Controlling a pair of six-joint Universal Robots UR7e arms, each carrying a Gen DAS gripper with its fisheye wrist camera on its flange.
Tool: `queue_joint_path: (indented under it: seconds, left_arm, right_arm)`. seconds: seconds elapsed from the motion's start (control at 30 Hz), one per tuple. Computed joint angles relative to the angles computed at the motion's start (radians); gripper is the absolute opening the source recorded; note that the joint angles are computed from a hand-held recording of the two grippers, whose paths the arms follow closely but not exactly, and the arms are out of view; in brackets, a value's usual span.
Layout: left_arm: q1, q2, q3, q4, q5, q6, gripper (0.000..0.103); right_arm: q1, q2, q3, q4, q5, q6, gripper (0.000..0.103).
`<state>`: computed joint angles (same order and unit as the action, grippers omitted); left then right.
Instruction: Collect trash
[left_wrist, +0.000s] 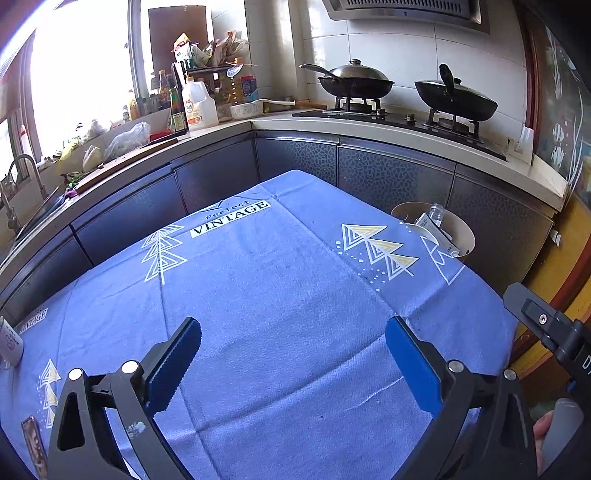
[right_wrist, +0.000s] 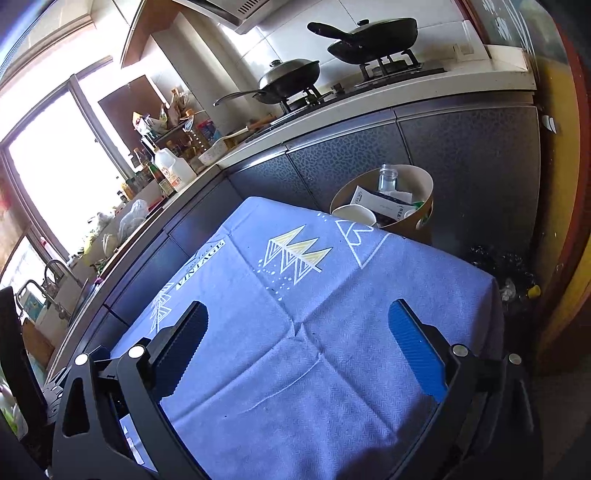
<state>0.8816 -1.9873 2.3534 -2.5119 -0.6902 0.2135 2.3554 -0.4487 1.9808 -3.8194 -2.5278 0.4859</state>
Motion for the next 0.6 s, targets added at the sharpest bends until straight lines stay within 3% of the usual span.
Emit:
queue_joint_path:
  seconds: [0.6]
  left_arm:
    - [-0.031,-0.026,0.014,-0.015,0.040,0.033,0.099]
  right_arm:
    - [0.009,-0.002,-0.005,0.019,0.020,0.004,0.097]
